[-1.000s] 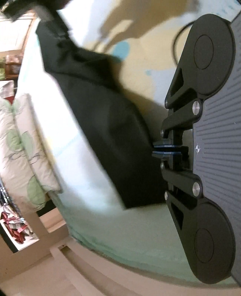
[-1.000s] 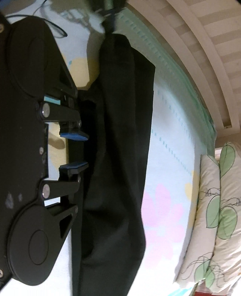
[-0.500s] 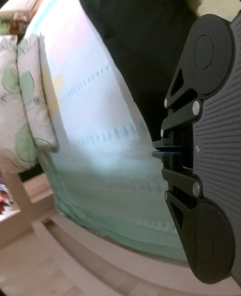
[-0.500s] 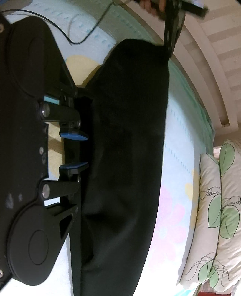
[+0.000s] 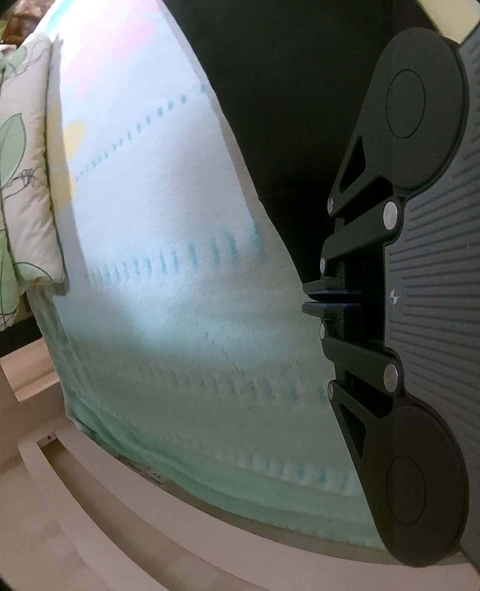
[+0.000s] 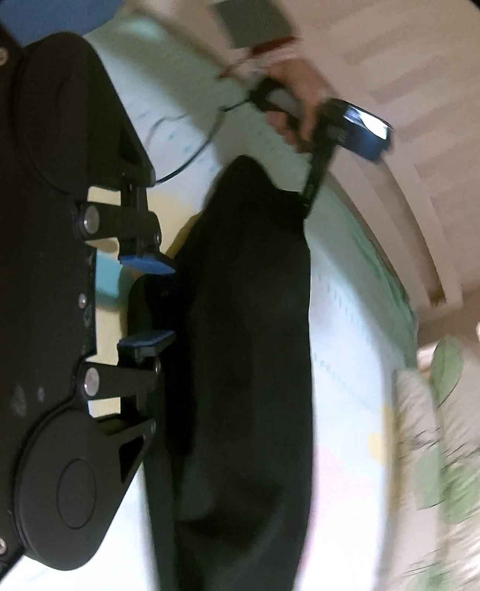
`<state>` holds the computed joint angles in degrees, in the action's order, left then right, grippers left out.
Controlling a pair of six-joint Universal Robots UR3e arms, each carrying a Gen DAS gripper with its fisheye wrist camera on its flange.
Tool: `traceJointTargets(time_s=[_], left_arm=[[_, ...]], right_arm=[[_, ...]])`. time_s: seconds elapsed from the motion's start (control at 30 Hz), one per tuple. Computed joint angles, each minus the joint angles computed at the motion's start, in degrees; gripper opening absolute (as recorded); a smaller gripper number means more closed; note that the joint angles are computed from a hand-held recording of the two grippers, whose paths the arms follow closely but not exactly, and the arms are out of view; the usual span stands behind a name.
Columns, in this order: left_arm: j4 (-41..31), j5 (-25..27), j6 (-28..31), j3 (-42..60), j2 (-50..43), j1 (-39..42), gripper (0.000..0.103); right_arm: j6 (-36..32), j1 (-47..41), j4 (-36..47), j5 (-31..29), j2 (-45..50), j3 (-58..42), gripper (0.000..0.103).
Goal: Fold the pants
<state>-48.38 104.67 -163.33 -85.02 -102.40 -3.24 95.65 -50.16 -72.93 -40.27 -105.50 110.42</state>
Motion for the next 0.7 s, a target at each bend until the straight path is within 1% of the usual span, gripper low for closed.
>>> traceJointTargets(time_s=[0.07, 0.13, 0.2, 0.27, 0.3, 0.37, 0.4, 0.57, 0.63, 0.7], left_arm=[[0.11, -0.1, 0.0, 0.22, -0.22, -0.09, 0.004], [0.15, -0.23, 0.13, 0.43, -0.3, -0.1, 0.004], [-0.15, -0.32, 0.3, 0.38, 0.04, -0.25, 0.004], [-0.61, -0.35, 0.6, 0.47, 0.3, -0.3, 0.004], [-0.82, -0.46, 0.61, 0.51, 0.4, -0.23, 0.004], [-1.86, -1.13, 0.59, 1.04, 0.68, 0.19, 0.004], [-2.36, -1.22, 0.54, 1.35, 0.67, 0.33, 0.004], [-6.74, -2.3, 0.75, 4.36, -0.58, 1.33, 0.004], [-7.16, -1.38, 0.57, 4.54, -1.38, 0.83, 0.004], [-6.63, -0.38, 0.0, 3.93, -2.04, 0.38, 0.005]], right_arm=[[11.16, 2.57, -4.71, 0.37, 3.42, -0.99, 0.041], [21.07, 4.29, -8.49, 0.79, 6.36, -2.07, 0.042], [27.05, 5.1, -10.27, 1.56, 8.37, -2.93, 0.042], [32.19, 6.59, -14.59, 1.03, 9.02, -2.66, 0.042], [32.37, 6.87, -16.68, 1.37, 8.4, -1.48, 0.039], [29.06, 7.68, -17.96, 1.11, 7.18, -0.21, 0.007], [25.17, 7.77, -15.72, 0.81, 6.63, -0.48, 0.006], [10.7, 5.26, -12.28, -1.35, -3.3, 4.82, 0.005], [8.31, 4.91, -13.26, -2.3, -6.3, 7.45, 0.005], [8.96, 5.7, -17.11, -2.39, -7.24, 10.15, 0.005]])
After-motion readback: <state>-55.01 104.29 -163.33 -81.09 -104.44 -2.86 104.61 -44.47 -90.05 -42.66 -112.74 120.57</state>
